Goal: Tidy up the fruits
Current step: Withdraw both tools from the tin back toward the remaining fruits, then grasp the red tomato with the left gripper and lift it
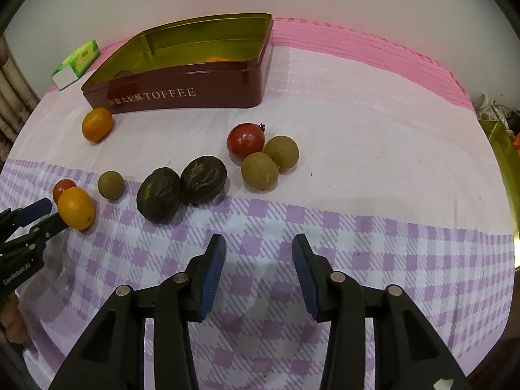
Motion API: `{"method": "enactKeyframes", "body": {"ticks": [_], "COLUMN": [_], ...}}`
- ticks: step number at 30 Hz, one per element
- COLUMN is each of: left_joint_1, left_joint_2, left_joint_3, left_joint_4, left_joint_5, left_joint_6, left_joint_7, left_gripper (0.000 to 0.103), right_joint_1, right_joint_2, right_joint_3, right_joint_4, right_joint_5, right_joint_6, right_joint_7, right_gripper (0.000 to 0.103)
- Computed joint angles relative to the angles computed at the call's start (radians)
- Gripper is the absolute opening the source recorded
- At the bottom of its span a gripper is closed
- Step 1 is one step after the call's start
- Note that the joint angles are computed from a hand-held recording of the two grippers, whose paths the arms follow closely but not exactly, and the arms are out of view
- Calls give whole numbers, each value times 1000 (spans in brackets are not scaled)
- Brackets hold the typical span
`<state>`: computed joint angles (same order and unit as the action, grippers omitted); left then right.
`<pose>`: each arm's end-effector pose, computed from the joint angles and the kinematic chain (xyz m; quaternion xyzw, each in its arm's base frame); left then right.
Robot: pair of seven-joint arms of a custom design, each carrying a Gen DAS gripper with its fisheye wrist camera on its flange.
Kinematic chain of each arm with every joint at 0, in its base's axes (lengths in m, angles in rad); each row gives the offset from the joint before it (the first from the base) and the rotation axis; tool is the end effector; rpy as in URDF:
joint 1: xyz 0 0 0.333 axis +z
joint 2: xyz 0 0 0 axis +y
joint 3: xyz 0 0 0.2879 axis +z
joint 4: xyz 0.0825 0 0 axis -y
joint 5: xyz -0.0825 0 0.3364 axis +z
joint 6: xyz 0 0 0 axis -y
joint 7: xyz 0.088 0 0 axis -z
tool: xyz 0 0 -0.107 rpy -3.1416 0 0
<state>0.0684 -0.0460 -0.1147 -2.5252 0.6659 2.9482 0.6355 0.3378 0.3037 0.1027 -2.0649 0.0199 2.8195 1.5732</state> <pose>0.4545 -0.0618 0.3452 -0.7664 0.5880 -0.1692 0.1956 0.5305 0.2456 0.3427 -0.8145 0.5347 -0.1032 0.1999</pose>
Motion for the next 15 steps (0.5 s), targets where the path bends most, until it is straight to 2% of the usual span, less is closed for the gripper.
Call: {"method": "enactKeyframes", "body": {"ticks": [15], "left_joint_1": [-48], "left_joint_2": [90], "left_joint_3": [29], "left_joint_4": [112], "left_joint_5": [-23], "left_joint_6": [-14], "left_joint_7": [38], "left_gripper": [52], "right_joint_1": [0], "right_joint_2": [6], "right_joint_3": [-5], "right_joint_4": [-5], "right_joint_5": [-11], "right_joint_6": [28], "right_joint_7": [-1], "right_gripper": [40]}}
